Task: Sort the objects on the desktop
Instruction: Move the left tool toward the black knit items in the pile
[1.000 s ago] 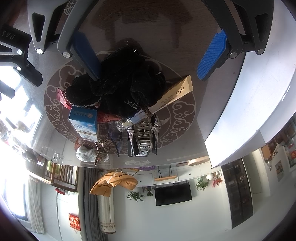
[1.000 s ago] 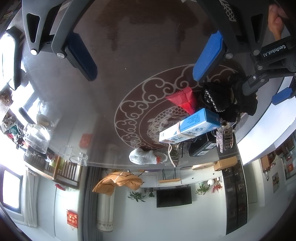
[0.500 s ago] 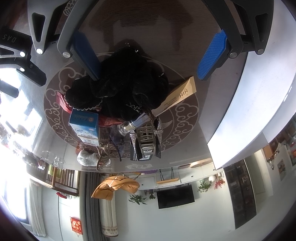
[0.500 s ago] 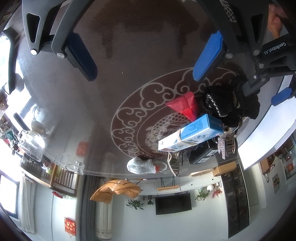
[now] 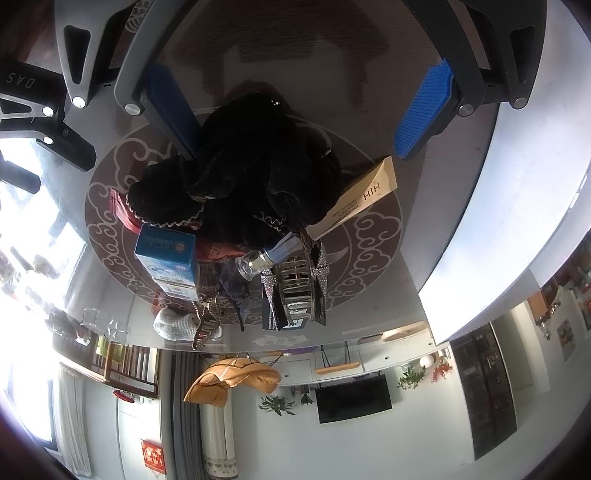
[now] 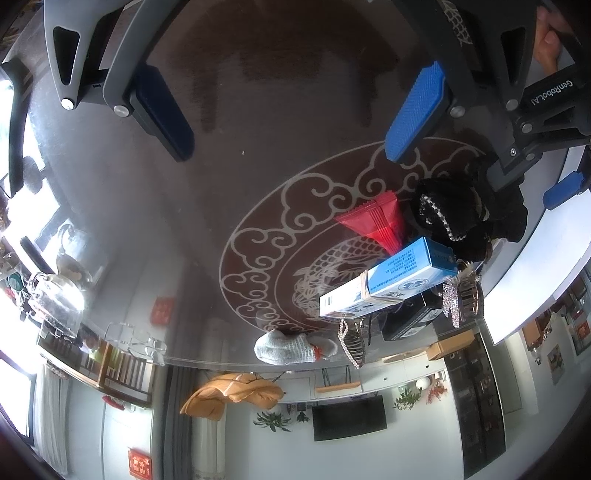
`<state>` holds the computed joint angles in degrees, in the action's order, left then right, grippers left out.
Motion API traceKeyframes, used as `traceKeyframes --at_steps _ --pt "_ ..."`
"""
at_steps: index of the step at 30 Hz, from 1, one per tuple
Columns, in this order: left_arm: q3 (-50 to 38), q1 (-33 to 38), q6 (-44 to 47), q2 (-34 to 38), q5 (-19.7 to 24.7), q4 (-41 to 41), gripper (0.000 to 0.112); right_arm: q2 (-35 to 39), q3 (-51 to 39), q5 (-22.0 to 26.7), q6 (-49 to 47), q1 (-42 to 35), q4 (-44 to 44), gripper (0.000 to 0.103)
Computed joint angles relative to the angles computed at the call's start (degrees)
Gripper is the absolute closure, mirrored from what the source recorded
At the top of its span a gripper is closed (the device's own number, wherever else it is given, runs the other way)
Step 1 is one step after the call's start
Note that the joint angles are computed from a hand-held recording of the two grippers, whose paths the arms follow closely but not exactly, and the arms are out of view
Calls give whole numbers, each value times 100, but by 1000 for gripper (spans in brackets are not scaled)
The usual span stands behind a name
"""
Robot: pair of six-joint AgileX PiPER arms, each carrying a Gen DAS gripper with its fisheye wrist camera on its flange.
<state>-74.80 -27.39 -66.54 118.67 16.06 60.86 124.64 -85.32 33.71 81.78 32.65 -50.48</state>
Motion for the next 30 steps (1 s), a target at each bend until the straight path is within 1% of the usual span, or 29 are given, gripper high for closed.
traceKeyframes --at_steps 9,16,21,27,30 --pt "-50 18 369 9 14 -356 9 24 -23 -73 -165 -72 191 0" --pt "-64 17 405 20 17 -396 9 34 -9 -150 -217 -104 275 0" --pt "-197 44 863 103 62 -832 9 56 -24 -207 -306 -145 361 0" --pt "-298 29 1133 177 144 -1069 9 58 -17 -239 -352 -162 429 0" --pt "-387 27 1400 234 210 -1315 9 59 -25 -243 -390 -167 470 0"
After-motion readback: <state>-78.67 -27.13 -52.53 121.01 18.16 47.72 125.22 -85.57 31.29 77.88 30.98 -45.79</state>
